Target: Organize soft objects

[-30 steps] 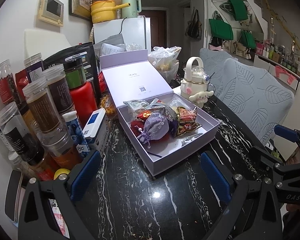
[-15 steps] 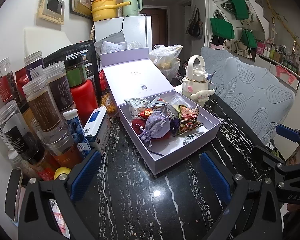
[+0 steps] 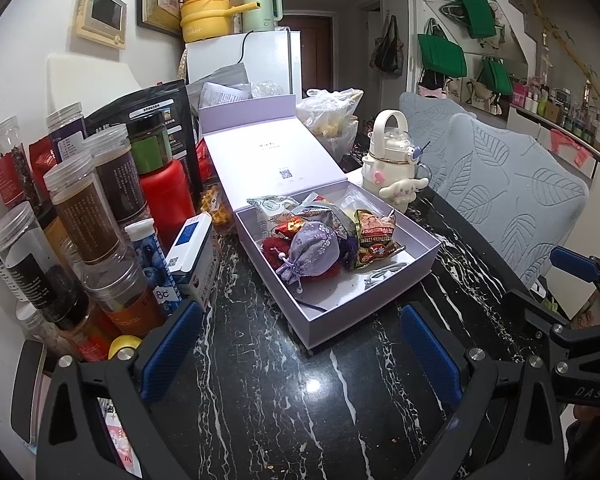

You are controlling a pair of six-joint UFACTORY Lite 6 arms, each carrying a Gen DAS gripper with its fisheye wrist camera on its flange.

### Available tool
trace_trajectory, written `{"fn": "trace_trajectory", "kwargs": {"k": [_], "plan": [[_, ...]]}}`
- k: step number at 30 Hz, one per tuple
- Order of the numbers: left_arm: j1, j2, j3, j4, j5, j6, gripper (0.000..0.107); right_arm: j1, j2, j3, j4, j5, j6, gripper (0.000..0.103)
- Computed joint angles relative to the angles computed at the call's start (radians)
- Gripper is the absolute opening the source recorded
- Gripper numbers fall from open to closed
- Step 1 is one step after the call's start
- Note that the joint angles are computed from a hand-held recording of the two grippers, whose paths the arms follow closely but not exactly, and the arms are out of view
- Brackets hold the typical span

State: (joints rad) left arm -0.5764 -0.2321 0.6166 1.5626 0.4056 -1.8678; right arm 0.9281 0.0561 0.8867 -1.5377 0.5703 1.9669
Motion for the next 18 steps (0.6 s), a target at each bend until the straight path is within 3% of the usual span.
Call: {"fn": "trace_trajectory", "kwargs": {"k": [18], "plan": [[-0.004, 0.015, 0.001, 0.019, -0.022, -0.007, 0.101, -0.011, -0.002, -0.006, 0.006, -0.013, -0.008, 0.098]]}}
